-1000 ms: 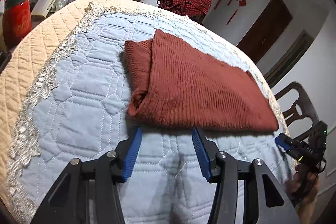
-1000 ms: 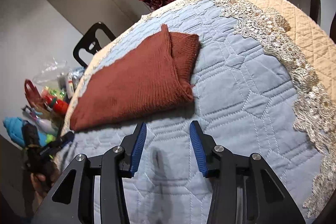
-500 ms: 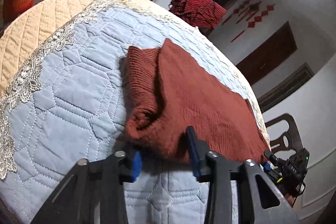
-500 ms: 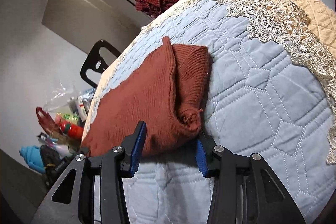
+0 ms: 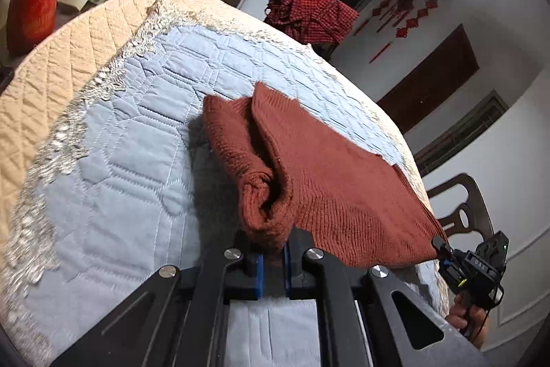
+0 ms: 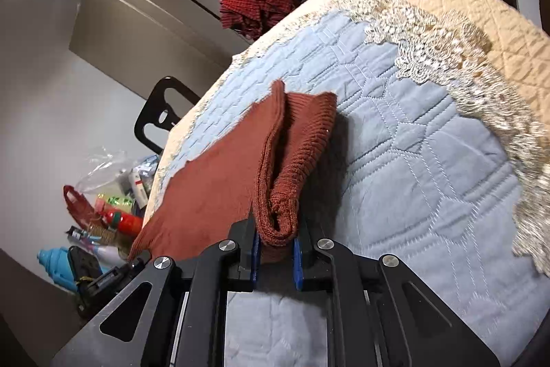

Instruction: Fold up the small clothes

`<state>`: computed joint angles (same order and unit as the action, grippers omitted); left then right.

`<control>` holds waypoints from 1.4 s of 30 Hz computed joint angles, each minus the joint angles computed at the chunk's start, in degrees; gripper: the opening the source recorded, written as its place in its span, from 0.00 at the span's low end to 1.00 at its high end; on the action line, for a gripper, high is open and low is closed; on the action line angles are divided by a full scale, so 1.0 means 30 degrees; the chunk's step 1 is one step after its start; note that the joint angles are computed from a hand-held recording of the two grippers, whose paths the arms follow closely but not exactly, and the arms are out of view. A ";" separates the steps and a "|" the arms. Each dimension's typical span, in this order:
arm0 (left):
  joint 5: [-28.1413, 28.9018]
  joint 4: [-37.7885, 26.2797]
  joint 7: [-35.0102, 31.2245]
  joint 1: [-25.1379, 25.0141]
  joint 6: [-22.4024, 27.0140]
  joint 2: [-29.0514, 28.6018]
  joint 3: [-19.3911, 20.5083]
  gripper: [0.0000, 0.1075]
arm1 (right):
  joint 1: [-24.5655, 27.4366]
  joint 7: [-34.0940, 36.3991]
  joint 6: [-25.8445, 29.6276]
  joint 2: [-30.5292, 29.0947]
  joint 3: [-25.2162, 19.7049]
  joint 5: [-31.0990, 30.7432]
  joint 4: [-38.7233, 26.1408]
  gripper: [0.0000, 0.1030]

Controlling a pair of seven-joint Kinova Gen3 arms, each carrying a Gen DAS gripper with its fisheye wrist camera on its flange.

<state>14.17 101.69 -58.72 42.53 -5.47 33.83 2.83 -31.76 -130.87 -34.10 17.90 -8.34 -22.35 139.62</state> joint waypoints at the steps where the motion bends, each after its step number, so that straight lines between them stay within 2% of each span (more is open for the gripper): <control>1: -0.0013 0.0253 -0.0071 0.0256 -0.0009 -0.0246 -0.0203 0.09 | -0.0274 0.0595 0.0079 -0.0409 -0.0180 -0.0757 0.0214 0.14; 5: -0.0137 0.1690 -0.0227 0.0382 -0.0444 -0.1063 0.0236 0.09 | 0.0452 0.3117 0.0236 -0.1342 -0.2630 -0.3863 0.0736 0.14; 8: -0.0378 0.2904 0.0031 -0.0608 -0.1399 -0.1307 0.1779 0.09 | 0.1508 0.4382 -0.0370 -0.1608 -0.5266 -0.6194 0.1353 0.14; 11: -0.0603 0.3695 0.0277 -0.1157 -0.2197 -0.1184 0.2692 0.09 | 0.2490 0.5286 -0.1455 -0.1385 -0.7920 -0.8522 0.1810 0.14; 13: -0.1028 0.3642 0.0367 -0.1717 -0.1973 -0.0813 0.3332 0.09 | 0.3416 0.6228 -0.1843 -0.0852 -0.9631 -1.0003 0.1769 0.14; 15: -0.1584 0.3579 0.1004 -0.1887 -0.1598 -0.0663 0.3393 0.13 | 0.3704 0.7404 -0.1441 -0.0563 -1.0222 -1.1556 0.1399 0.18; 17: -0.1583 0.3869 0.1296 -0.1248 -0.1612 -0.1020 0.2686 0.15 | 0.2624 0.8744 -0.0953 -0.0709 -0.9397 -1.3109 0.1183 0.23; 19: -0.0339 0.4266 0.0461 0.0382 -0.1486 -0.1630 0.0916 0.19 | 0.0854 0.9951 -0.0860 -0.1527 -0.8150 -1.4663 0.1300 0.23; 21: 0.1214 0.4617 -0.0737 0.2039 -0.1410 -0.2139 -0.0854 0.20 | -0.0915 1.0594 -0.1708 -0.2225 -0.7460 -1.6216 0.1713 0.23; 25: 0.4203 0.4475 -0.3571 0.5315 -0.1020 -0.2659 -0.4393 0.19 | -0.4455 1.3564 -0.3366 -0.3415 -0.5841 -1.9323 0.1600 0.23; 27: 0.4705 0.4064 -0.4309 0.6587 -0.1010 -0.2647 -0.5735 0.19 | -0.6224 1.5117 -0.4079 -0.3293 -0.4688 -2.0253 0.0892 0.23; 28: 0.4491 0.3815 -0.4337 0.6745 -0.1114 -0.2593 -0.5875 0.20 | -0.7029 1.5894 -0.4037 -0.3070 -0.3860 -2.0252 0.0262 0.23; 30: 0.3838 0.3272 -0.4353 0.6469 -0.1390 -0.2356 -0.5447 0.20 | -0.7591 1.7447 -0.3022 -0.2542 -0.2382 -1.9318 -0.0812 0.22; 32: 0.3862 0.2645 -0.5071 0.5881 -0.1524 -0.1919 -0.4685 0.20 | -0.6748 1.8699 -0.1469 -0.1568 -0.2013 -1.8033 -0.2154 0.18; 34: 0.3287 0.1807 -0.5269 0.4658 -0.1072 -0.1310 -0.3377 0.19 | -0.6427 2.0036 -0.0008 -0.0378 -0.1330 -1.7294 -0.3712 0.17; 36: 0.3363 0.1152 -0.5424 0.4479 -0.0301 -0.0791 -0.3279 0.20 | -0.5953 2.1173 0.1040 0.0473 -0.1231 -1.7036 -0.4878 0.16; 39: 0.2766 0.0811 -0.4918 0.4049 0.0345 -0.0277 -0.2921 0.19 | -0.6462 2.3416 0.1928 0.1284 -0.0403 -1.8012 -0.6203 0.16; 42: 0.1925 0.1443 -0.4394 0.3193 -0.0669 -0.0309 -0.1749 0.19 | -0.7025 2.5632 0.3445 0.2055 0.0845 -1.9369 -0.7324 0.16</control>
